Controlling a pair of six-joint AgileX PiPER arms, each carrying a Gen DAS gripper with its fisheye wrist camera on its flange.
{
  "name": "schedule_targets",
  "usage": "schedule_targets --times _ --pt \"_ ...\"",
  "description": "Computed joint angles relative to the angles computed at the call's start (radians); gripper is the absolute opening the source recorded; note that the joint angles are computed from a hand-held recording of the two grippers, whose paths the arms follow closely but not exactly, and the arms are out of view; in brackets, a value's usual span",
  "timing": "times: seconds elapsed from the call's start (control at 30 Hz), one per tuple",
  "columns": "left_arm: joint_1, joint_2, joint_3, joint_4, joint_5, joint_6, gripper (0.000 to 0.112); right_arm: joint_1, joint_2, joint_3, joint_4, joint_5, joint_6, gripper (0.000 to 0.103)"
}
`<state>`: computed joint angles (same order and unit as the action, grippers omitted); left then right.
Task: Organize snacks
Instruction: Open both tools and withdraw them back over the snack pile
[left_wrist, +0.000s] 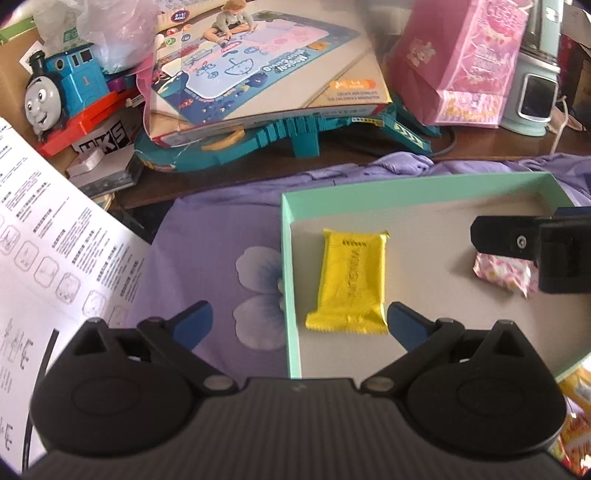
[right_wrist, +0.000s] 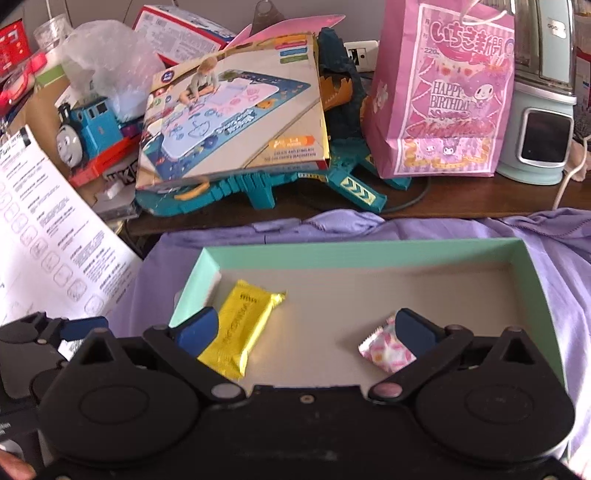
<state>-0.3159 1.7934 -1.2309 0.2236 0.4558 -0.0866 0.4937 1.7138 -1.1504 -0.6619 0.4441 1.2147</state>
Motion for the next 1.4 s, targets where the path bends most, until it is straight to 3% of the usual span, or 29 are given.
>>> schedule_targets --times 0.33,0.6,0.87,1.1,1.17,1.27,1.4 --pt "-0.012 -0.245 0.242 -0.055 0.013 0.046 0.103 0.155 -0.201 0.177 -0.064 0.104 0.153 0.103" --pt "-0.018 -0.440 0.491 -0.064 0.016 0.062 0.103 0.371 -0.322 0.316 -0.096 0.207 0.338 0.103" --pt "0.021 -0.584 0.693 -0.098 0.008 0.138 0.103 0.583 -0.338 0.404 -0.080 0.255 0.511 0.103" --pt "0.060 -0.605 0.771 -0.142 -0.012 0.202 0.103 0.752 -0.295 0.441 -0.097 0.294 0.675 0.102" --pt "0.059 -0.603 0.787 -0.139 -0.025 0.191 0.100 0.780 -0.272 0.435 -0.103 0.300 0.699 0.095" --pt "0.065 -0.594 0.805 -0.153 -0.049 0.202 0.084 0.808 -0.249 0.432 -0.095 0.289 0.709 0.081" --pt "0.154 -0.603 0.819 -0.340 -0.055 0.443 0.073 0.822 -0.220 0.430 -0.074 0.264 0.703 0.064"
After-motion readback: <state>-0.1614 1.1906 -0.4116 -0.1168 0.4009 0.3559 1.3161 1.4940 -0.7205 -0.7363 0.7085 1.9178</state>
